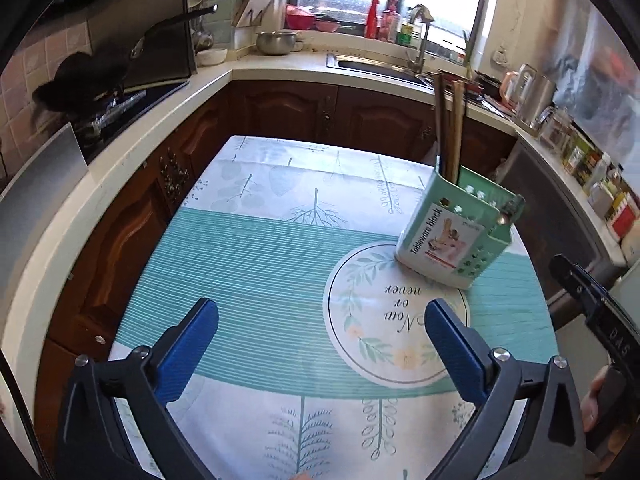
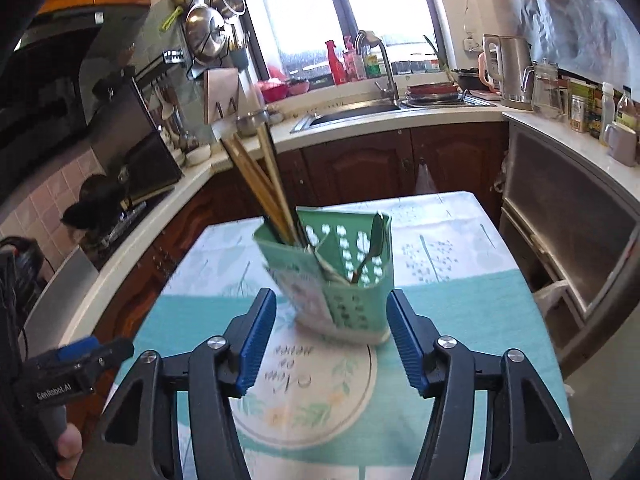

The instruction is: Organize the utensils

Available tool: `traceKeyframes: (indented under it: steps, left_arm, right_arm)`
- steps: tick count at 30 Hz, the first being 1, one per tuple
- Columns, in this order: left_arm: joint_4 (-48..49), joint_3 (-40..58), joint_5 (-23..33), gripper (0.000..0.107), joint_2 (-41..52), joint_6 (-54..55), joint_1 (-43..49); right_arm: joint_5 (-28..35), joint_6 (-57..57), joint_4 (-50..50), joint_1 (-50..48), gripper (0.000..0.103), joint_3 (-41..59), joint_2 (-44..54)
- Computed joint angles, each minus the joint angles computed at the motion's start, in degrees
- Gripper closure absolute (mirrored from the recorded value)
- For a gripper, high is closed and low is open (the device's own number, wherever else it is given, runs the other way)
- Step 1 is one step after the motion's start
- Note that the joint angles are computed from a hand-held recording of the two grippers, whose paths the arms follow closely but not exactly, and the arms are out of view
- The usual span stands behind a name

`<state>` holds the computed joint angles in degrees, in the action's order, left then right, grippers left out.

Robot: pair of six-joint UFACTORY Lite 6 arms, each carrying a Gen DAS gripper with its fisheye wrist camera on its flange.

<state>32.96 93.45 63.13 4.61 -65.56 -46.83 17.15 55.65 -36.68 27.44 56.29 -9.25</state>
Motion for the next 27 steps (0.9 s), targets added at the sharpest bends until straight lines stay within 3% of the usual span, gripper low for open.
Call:
traceKeyframes:
  steps: [2, 8, 14, 18, 23, 27]
  left_arm:
    - [1.3, 2.1, 3.1, 0.005, 0.5, 0.9, -2.6]
    - [4.8, 8.1, 9.8, 0.005, 0.6, 1.4, -10.1]
    - [8.5, 12.3, 16.3, 0.005, 1.6, -2.6, -17.8]
    - [10.4, 12.2, 18.5, 0.005, 1.3, -4.1, -20.4]
    - [11.2, 12.9, 20.5, 0.005, 1.6, -4.5, -22.0]
    - [11.8, 13.3, 21.7, 0.005, 1.5, -4.9, -22.7]
  right_arm:
    - [6.0, 3.8, -2.1, 5.1, 0.031, -2.3, -4.0]
    - [28.1, 13.9, -3.5, 25.5, 0.03, -2.8, -11.9]
    - [46.2, 27.4, -5.8, 44.0, 0.021, 2.0, -14.3]
    - [59.5, 36.4, -7.8, 55.9, 0.021, 6.6, -12.3]
    - [65.9, 40.3, -7.0, 62.8, 0.021, 9.0, -12.0]
    - [65.6, 38.8, -7.4, 61.3, 0.021, 9.4, -12.5]
